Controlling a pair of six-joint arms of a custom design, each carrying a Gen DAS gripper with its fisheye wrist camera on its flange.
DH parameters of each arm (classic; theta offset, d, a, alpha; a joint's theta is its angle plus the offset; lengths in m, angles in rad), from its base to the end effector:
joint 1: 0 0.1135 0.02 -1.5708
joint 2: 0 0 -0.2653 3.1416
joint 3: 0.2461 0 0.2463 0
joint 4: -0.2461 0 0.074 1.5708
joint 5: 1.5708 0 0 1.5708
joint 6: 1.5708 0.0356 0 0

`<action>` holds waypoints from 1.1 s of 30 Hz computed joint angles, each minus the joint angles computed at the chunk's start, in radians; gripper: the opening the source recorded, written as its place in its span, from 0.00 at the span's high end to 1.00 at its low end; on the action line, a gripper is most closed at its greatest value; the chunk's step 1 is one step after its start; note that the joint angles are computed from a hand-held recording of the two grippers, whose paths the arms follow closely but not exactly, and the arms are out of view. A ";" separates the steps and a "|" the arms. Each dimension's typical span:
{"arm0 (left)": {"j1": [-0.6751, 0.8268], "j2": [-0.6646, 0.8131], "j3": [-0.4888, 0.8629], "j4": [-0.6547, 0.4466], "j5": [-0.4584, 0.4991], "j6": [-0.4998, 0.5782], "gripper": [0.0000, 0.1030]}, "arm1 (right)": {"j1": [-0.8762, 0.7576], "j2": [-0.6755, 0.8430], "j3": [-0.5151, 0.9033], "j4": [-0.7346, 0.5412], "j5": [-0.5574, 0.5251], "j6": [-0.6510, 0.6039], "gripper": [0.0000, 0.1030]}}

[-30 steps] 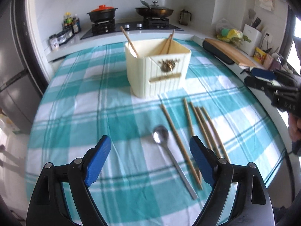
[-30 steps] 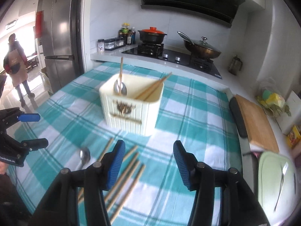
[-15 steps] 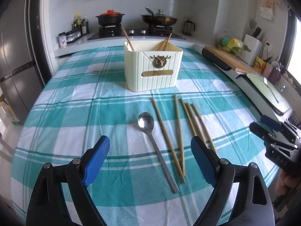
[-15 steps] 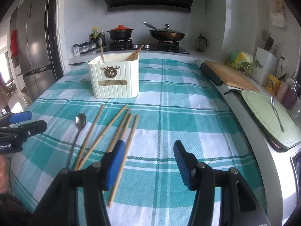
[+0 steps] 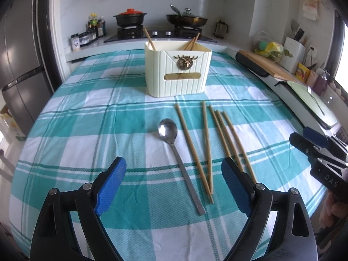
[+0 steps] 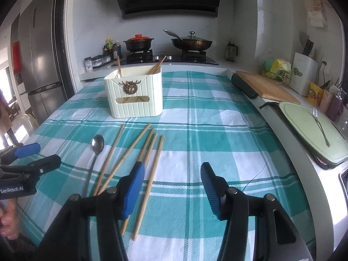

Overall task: Organize utensils
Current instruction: 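Move both tools down over the metal spoon and remaining chopsticks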

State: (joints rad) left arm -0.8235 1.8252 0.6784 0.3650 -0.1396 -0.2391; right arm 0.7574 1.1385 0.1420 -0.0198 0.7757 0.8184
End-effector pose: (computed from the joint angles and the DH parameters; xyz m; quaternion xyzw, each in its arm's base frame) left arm 0.2193 -0.2294 0.1002 0.2396 0.8896 -0.1387 0.3632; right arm 0.1198 0.0790 0.1019 0.1306 0.8868 -0.0770 0.4366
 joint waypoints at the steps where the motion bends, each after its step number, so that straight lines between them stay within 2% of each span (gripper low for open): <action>1: -0.005 0.004 -0.001 0.002 -0.005 0.001 0.12 | 0.002 0.005 -0.003 0.004 0.001 0.006 0.47; 8: -0.023 0.020 0.004 0.000 -0.030 0.001 0.12 | 0.036 0.047 -0.009 -0.007 0.018 0.062 0.47; 22: -0.027 0.028 0.007 -0.009 -0.038 -0.011 0.12 | 0.034 0.047 -0.022 0.019 0.015 0.055 0.47; 33: -0.022 0.017 -0.014 0.027 -0.036 -0.026 0.11 | 0.082 0.037 -0.003 -0.061 0.059 0.128 0.47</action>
State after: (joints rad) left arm -0.8459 1.8420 0.6648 0.3919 -0.1759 -0.2650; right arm 0.8389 1.1755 0.1389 -0.0806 0.8344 0.9461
